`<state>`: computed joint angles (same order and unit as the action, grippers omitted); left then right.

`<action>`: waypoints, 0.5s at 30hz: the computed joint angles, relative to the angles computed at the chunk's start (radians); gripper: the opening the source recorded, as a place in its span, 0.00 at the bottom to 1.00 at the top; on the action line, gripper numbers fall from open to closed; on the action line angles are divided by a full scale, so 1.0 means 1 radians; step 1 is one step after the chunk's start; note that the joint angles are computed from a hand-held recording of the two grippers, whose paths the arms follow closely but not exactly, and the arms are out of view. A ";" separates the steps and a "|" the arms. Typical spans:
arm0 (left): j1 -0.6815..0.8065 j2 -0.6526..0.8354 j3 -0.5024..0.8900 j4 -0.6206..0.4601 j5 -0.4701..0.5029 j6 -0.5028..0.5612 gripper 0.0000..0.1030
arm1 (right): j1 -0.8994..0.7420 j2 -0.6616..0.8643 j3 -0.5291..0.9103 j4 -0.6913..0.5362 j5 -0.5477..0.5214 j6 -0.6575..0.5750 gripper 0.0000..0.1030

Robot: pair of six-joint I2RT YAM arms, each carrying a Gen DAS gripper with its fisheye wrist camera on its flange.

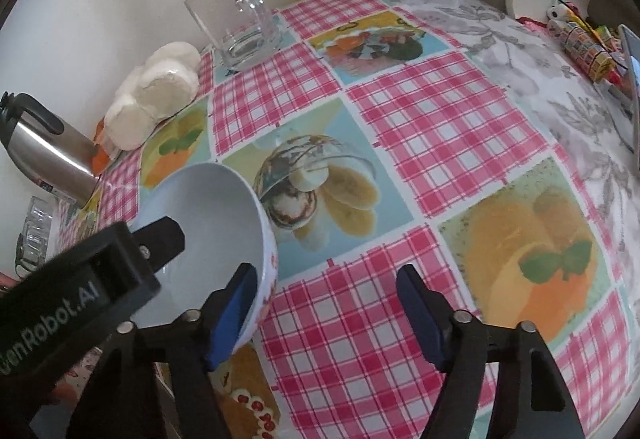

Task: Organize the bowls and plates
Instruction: 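Close both tools on the rim of the pale blue bowl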

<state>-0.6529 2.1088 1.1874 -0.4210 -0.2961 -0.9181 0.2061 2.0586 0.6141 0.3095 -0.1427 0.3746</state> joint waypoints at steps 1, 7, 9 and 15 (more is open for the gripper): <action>0.002 0.001 -0.001 0.003 0.002 0.000 0.81 | 0.004 0.008 0.007 -0.001 -0.002 0.004 0.67; 0.012 0.003 -0.011 0.013 0.011 -0.003 0.78 | 0.015 0.028 0.025 0.006 -0.027 0.012 0.54; 0.013 0.007 -0.011 0.016 0.014 -0.004 0.78 | 0.015 0.033 0.027 0.010 -0.052 0.012 0.50; 0.013 0.016 -0.005 0.015 0.020 -0.001 0.77 | 0.014 0.034 0.032 0.001 -0.057 0.014 0.39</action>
<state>-0.6400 2.1246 1.1825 -0.4056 -0.2759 -0.9187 0.2198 2.0925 0.6464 0.3109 -0.1993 0.3883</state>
